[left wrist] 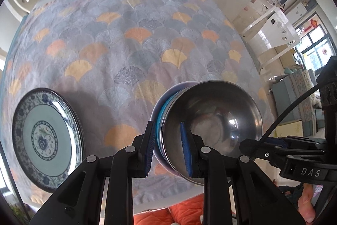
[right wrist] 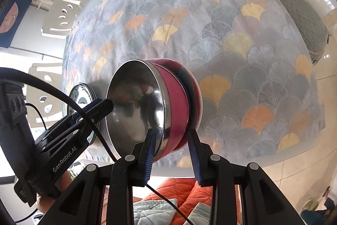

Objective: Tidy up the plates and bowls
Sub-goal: 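Carry the pink steel bowl into the blue steel bowl and open both grippers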

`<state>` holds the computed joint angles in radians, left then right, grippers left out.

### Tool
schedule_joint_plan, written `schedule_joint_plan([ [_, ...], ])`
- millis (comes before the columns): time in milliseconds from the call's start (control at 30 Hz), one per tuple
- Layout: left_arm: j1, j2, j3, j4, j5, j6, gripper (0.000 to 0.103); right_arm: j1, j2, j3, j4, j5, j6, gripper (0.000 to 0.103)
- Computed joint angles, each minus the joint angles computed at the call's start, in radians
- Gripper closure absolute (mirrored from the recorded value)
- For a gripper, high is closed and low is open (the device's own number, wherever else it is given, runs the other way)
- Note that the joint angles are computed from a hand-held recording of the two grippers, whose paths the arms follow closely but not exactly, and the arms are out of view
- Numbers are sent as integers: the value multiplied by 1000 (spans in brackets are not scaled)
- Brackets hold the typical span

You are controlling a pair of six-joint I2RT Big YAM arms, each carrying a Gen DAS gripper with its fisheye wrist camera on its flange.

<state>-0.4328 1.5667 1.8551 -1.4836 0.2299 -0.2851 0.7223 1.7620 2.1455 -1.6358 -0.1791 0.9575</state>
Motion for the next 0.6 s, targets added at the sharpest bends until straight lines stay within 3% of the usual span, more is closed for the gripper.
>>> schedule_joint_plan([
  [367,3,-3,5,-3,-2,7,81,-27,-64,-110,75,-7,55,73],
  [600,7,-17,46,-7,-32,41,81,-8,-56,-54,45,36,37,73],
])
